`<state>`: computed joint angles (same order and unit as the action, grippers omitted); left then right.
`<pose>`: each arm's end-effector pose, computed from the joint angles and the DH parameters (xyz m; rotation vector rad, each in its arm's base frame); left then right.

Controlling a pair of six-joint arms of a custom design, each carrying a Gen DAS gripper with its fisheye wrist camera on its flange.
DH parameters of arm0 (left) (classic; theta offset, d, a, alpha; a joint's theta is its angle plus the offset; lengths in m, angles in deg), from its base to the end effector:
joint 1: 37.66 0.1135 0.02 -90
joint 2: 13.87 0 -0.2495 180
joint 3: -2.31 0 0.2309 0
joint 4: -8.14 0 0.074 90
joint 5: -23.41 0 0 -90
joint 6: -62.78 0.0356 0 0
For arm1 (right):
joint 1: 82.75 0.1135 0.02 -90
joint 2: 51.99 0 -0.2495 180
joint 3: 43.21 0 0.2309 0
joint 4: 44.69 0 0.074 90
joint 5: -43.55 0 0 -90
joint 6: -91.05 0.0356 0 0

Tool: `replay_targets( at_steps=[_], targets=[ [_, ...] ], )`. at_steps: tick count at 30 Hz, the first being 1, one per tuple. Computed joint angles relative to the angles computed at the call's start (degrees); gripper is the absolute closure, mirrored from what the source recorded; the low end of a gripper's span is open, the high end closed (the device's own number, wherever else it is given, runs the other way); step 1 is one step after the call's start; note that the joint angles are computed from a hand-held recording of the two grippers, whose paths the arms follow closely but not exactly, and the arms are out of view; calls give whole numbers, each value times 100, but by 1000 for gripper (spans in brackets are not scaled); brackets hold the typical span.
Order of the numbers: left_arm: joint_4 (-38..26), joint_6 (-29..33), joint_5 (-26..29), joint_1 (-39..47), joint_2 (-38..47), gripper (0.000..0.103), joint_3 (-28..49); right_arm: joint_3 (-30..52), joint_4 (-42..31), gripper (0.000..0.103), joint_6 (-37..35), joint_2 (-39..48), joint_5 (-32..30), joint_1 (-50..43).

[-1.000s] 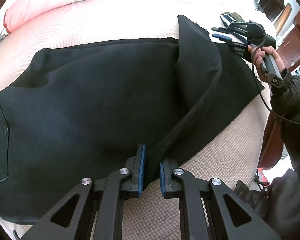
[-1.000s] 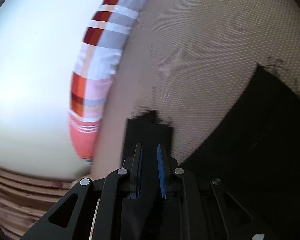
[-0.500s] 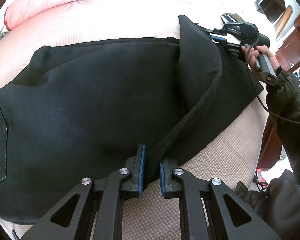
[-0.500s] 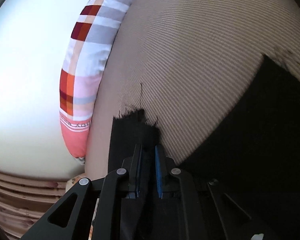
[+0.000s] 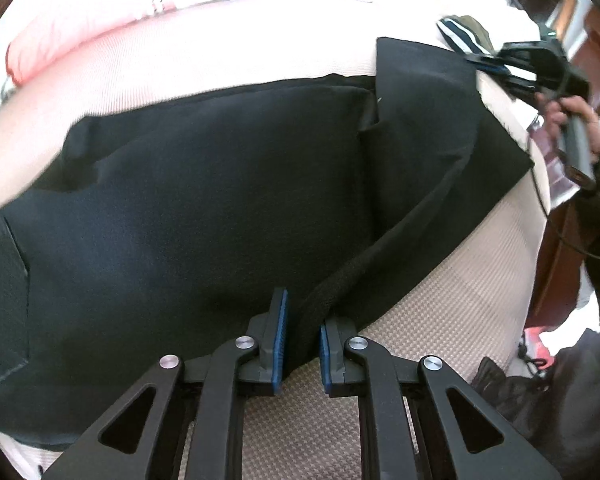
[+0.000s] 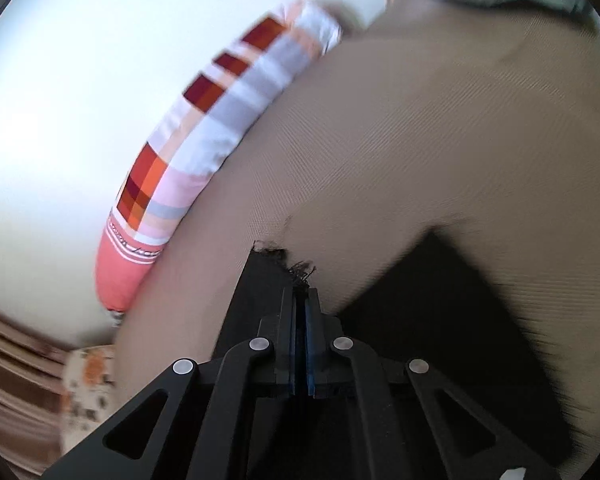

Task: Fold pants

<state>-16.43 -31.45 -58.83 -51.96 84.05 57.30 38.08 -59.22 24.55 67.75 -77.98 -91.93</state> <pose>0.2559 -0.0702 0.1024 0.2796 2.7491 -0.2734 0.3854 -0.0434 0.1032 0.4686 2.4241 0.7911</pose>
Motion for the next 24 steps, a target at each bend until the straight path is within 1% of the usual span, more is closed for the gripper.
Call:
replay_targets(
  at_steps=[3,4,6,7,10,12,14,15,17,18,19,21,24],
  targets=[
    [63,42,-355,-292,-38,89,-45,-964,3,99,-454,-836,505,-314],
    [81,54,-408,-341,-20,89,-50,-1339,-6,99,-541,-1155,742,-360],
    [107,90,-464,-398,20,88,-51,-1904,15,99,-642,-1542,1018,-462],
    [119,105,-481,-414,24,85,-52,-2161,52,99,-704,-1652,1123,-533],
    [90,167,-520,-456,19,83,-57,-2631,235,100,-728,-1684,1200,-748],
    [-85,253,-545,-464,42,82,54,-2755,344,100,-756,-1654,1249,-792],
    [-278,258,-503,-456,121,79,234,-2790,360,100,-697,-1630,1170,-883],
    [-397,270,-394,-394,160,76,361,-2809,365,100,-689,-1673,1156,-896],
    [-505,277,37,-193,10,63,376,-2885,384,100,-790,-1822,1230,-916],
    [-558,242,384,-16,-121,50,339,-2935,404,100,-828,-1880,1304,-878],
    [-598,229,633,113,-219,42,324,-2959,411,100,-886,-1894,1359,-863],
    [-550,202,1041,399,-492,39,165,-2968,438,101,-904,-1807,1364,-878],
    [-482,103,1048,713,-630,39,82,-2964,538,101,-858,-1665,1343,-910]
  ],
)
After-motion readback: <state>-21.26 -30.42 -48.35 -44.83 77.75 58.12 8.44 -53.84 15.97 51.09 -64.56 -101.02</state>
